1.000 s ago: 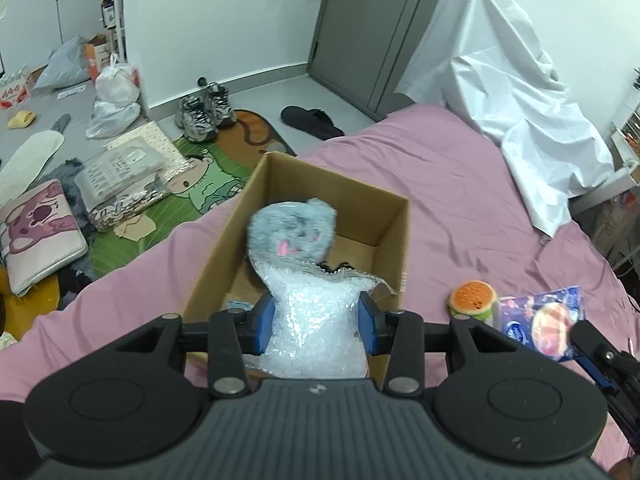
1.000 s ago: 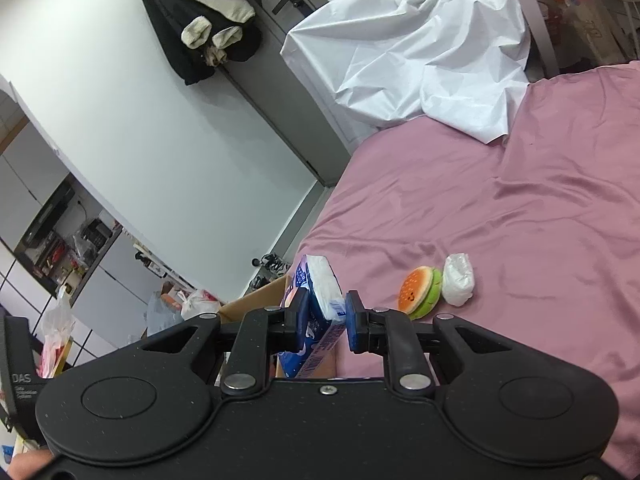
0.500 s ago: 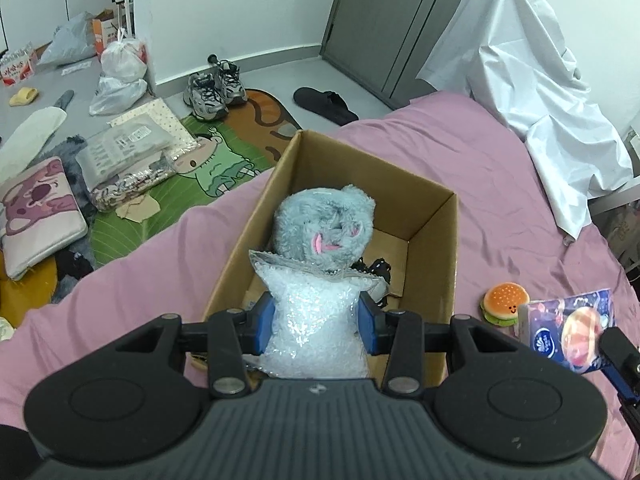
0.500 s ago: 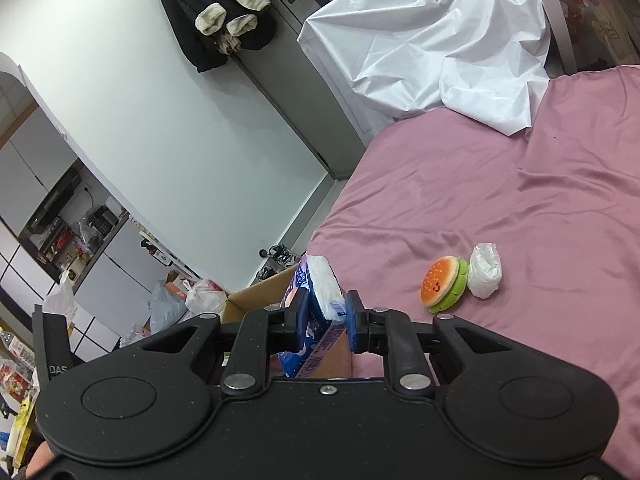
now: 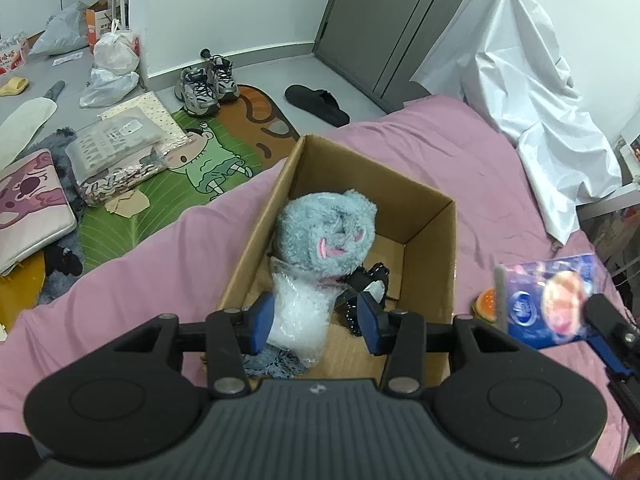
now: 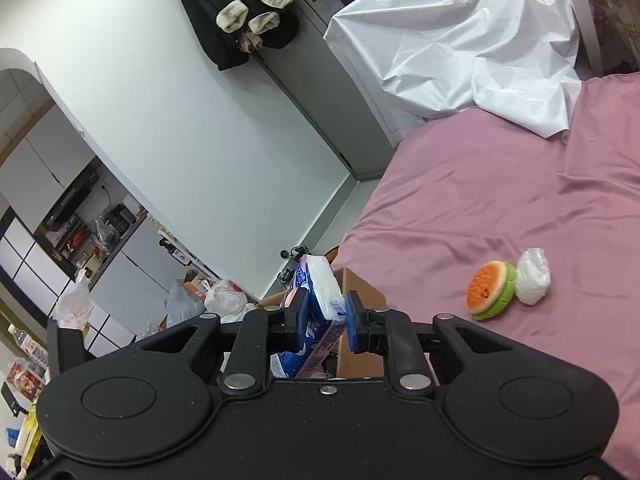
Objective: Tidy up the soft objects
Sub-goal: 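Lower the tissue pack into the box and open the right gripper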
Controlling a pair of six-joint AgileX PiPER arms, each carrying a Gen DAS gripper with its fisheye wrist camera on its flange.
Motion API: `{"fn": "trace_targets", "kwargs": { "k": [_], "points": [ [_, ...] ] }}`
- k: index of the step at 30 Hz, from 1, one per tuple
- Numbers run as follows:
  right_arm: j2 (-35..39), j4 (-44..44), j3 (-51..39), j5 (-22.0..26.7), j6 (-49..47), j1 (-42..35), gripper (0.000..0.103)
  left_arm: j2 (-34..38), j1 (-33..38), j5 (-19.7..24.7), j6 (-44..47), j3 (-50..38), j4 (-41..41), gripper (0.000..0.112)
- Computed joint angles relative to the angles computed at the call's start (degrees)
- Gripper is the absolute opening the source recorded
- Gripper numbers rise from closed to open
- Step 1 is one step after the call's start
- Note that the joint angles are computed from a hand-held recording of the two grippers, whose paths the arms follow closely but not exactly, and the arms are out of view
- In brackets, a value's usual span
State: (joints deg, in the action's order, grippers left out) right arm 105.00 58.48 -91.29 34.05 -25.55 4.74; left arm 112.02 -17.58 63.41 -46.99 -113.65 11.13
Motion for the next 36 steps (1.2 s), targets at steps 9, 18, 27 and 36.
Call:
{"fn": "trace_targets", "kwargs": {
  "k": [9, 18, 27, 36],
  "points": [
    [1.73, -5.76, -2.82, -1.06, 4.77, 3.71, 0.019, -1.72, 1.10, -0.16, 0.69, 1.58, -1.47, 0.050],
    [2.59, -10.22, -3.74, -1.24, 8.42, 5.98, 0.019, -3.53, 1.99, -0.48, 1.02, 2.96, -1.75, 0.054],
    [3.80, -16.21, -5.84, 0.38, 12.90, 7.86, 0.023, -4.82, 2.64, -0.61, 0.95, 4.61, -1.75, 0.055],
    [2.74, -18.62, -5.68, 3.00, 16.09, 6.92, 0.054, -3.19, 0.92, 3.34, 0.34, 0.72, 1.15, 0.073]
  ]
}}
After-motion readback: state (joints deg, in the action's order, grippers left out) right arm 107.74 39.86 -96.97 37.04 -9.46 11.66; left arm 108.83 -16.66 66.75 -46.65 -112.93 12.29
